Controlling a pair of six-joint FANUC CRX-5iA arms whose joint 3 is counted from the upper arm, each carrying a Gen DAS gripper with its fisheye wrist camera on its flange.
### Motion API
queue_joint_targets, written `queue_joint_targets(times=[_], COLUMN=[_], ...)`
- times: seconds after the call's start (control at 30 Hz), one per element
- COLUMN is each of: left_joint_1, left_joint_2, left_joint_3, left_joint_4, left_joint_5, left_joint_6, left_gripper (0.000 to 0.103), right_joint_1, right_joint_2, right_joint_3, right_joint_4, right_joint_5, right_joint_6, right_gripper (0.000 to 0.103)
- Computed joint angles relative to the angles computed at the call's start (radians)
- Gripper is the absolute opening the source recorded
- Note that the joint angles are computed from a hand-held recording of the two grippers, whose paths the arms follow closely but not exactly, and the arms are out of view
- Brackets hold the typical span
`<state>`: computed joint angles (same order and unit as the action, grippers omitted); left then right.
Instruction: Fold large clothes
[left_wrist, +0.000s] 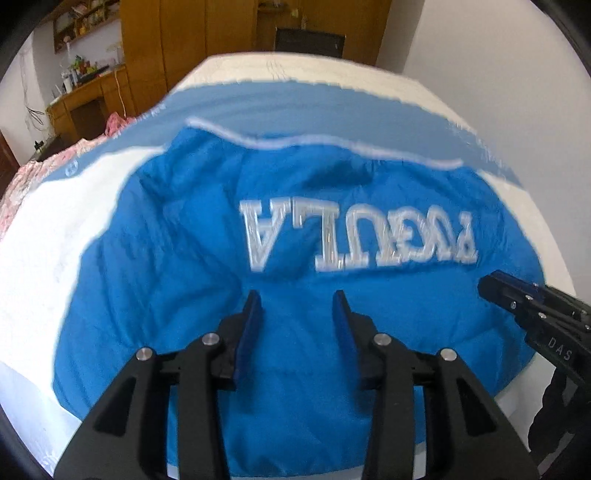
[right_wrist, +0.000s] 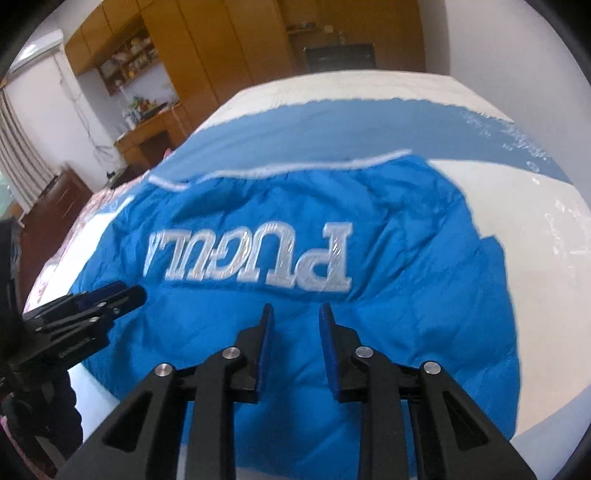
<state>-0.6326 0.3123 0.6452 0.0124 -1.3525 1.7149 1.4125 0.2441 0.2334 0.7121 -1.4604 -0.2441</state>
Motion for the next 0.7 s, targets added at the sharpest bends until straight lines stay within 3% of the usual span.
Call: queue_joint_targets(times=[0.33,0.53,0.63,0.7], left_joint_1=[-0.003,0.014,0.018,0.015], left_joint_2=[-0.022,-0.002,-0.006,-0.011], left_joint_3=[-0.083,-0.019,0.018,0.042], left_joint_4=[-0.009,0.017,0.002,-0.026], left_joint_5=[0.069,-0.011,-0.048,-0.066], left_joint_6=[-0.006,0.004,0.009,-0.006], left_gripper=[0.041,0.039,0.045,0.057], right_joint_1=[-0.012,-0.008,0.018,0.034], right_joint_2=[0.007,-0.010,-0.029,-0.045], right_joint_3=[-0.048,-0.017,-0.017,-0.016], right_joint_4=[-0.007,-0.036,-0.002,0.023], right_joint_5=[0.030,0.016,-0.015,-0.056], right_joint_6=[-0.015,0.003,-0.009,-0.018], right_gripper=[0.023,0.024,0.038,0.051])
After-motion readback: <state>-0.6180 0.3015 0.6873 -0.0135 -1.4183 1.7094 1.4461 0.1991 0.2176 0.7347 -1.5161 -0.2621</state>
